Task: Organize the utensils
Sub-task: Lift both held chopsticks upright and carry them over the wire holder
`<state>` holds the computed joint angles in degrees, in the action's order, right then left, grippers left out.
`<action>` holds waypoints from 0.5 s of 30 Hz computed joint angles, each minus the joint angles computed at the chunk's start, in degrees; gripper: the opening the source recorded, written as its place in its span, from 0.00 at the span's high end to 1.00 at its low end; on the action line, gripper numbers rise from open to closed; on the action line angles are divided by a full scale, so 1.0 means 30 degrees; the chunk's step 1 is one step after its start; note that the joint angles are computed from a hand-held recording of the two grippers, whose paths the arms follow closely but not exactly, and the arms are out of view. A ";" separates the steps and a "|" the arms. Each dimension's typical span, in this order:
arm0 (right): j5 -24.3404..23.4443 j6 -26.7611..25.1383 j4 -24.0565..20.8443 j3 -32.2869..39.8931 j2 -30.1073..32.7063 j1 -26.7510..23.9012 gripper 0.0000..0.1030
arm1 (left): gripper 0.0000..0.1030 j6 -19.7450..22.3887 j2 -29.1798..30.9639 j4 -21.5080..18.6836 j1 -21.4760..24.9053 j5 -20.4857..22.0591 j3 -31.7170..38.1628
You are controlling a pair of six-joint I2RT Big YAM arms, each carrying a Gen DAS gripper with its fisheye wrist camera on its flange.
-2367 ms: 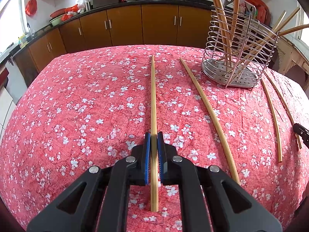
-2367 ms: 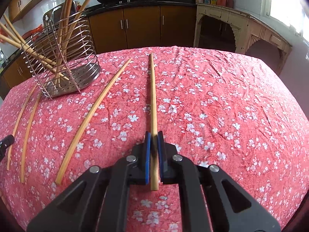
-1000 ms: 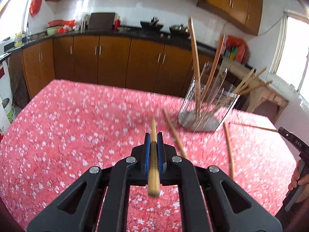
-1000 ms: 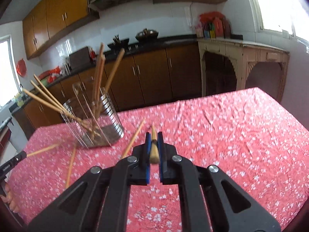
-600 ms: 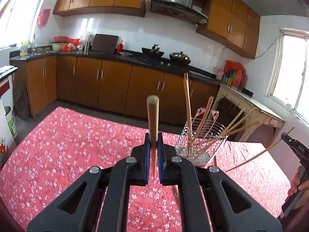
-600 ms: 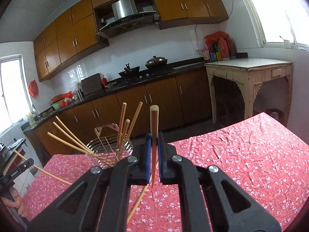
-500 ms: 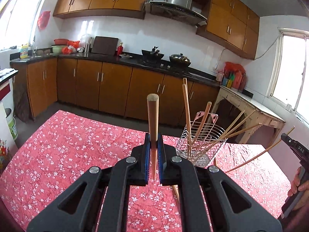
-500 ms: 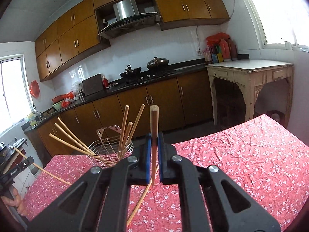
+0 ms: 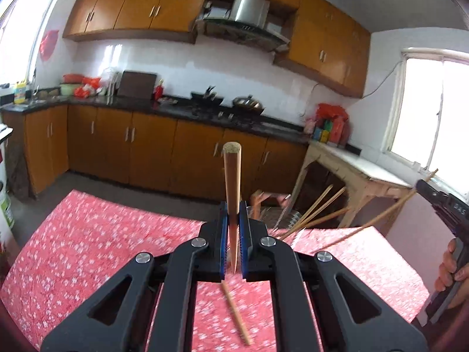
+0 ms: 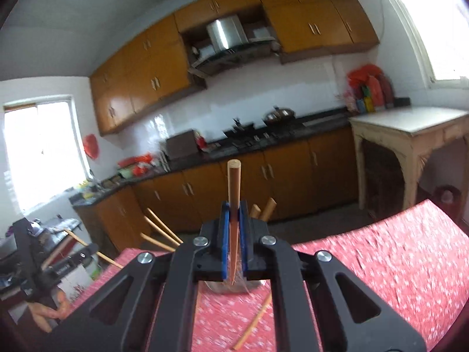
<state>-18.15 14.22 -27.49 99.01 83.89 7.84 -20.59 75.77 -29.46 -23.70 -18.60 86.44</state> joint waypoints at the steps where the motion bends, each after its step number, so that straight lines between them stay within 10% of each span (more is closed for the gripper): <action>1: -0.0007 0.0059 0.0040 0.0292 0.0104 0.0053 0.93 | 0.93 0.0019 0.0054 0.0106 -0.0115 0.0079 0.0245; 15: 0.2601 -0.1112 -0.1755 0.7259 0.5478 0.1978 0.93 | 0.93 0.0969 0.5425 -0.0646 -0.0608 -0.2649 0.7348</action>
<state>-10.35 10.88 -32.75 120.79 100.33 13.77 -17.69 92.05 -31.40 -25.53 -26.55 108.49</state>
